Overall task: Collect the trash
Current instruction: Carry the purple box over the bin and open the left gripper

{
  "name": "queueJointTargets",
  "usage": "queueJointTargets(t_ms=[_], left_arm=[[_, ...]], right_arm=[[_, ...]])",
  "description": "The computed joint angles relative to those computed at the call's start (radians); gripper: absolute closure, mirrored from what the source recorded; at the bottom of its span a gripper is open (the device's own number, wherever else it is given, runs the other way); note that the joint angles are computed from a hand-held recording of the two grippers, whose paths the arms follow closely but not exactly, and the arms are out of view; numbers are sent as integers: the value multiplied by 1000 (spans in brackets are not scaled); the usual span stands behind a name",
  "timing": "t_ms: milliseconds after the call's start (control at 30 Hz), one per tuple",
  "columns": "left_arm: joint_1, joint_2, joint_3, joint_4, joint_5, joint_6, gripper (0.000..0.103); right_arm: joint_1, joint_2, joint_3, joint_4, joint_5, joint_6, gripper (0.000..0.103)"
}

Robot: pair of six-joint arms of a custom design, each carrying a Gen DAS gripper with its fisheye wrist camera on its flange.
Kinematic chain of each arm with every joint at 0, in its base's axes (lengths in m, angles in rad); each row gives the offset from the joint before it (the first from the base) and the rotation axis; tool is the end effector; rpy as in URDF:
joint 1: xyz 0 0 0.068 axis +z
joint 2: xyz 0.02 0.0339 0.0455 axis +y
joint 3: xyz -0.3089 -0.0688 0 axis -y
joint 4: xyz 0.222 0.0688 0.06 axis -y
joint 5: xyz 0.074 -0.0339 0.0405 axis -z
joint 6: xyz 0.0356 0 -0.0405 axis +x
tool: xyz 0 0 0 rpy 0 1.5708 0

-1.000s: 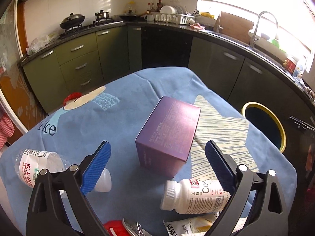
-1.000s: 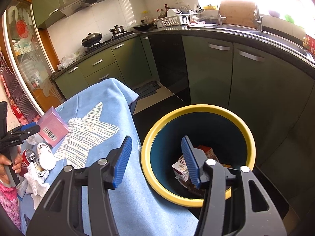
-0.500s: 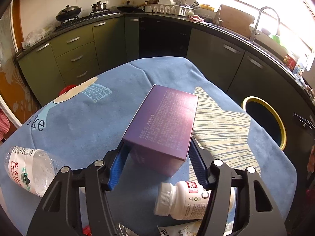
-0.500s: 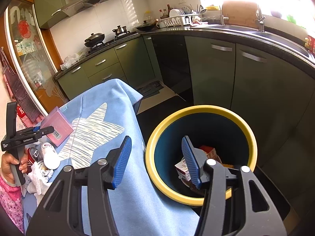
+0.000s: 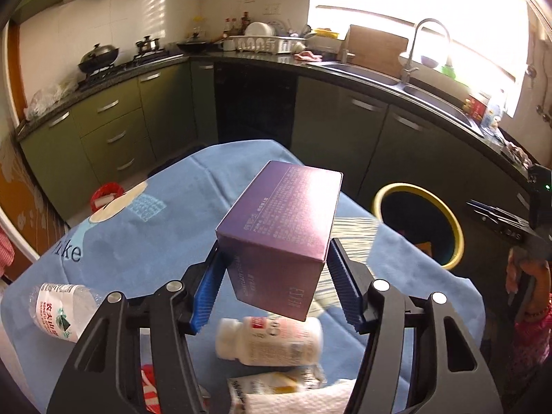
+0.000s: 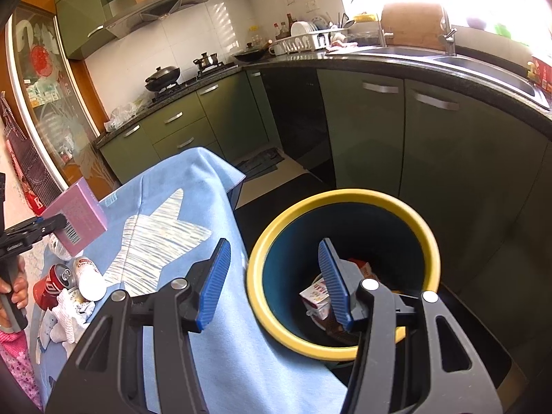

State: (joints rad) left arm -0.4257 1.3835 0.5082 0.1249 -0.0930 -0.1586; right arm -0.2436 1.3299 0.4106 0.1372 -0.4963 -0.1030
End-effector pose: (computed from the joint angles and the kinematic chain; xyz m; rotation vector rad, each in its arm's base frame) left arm 0.2116 -0.0923 0.2104 0.2629 2.3097 -0.1875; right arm 0.2014 -0.0326 0.1991 -0.0789 2.2689 0.4015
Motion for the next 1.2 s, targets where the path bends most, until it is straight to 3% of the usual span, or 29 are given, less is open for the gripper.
queueJointTargets(t_ms=[200,400,633,700,767,833,900,1200], left_arm=[[-244,53,147,-105,-89,-67,44],[-434,272,379,-146,-117,-95,44],[-506,571,708,-210,-118,-91,43],[-502,632,781,-220,-119,-99,43],[-505,663,825,-229,-148,-111,36],[-511,640,797,-192,-171,-118,26],[-511,592,740,-164,-185,-118,25],[-520,113,194,-9,-353,-236,19]], right_arm=[[-147,-19,12,-58,-80,-100,52],[-426,18,55,-163,-221,-273,52],[-636,104,111,-226,-324,-375,52],[-656,127,117,-226,-338,-381,48],[-663,142,119,-225,-346,-389,47],[-653,143,112,-218,-342,-385,47],[-637,147,109,-210,-336,-379,47],[-499,109,60,-171,-283,-333,47]])
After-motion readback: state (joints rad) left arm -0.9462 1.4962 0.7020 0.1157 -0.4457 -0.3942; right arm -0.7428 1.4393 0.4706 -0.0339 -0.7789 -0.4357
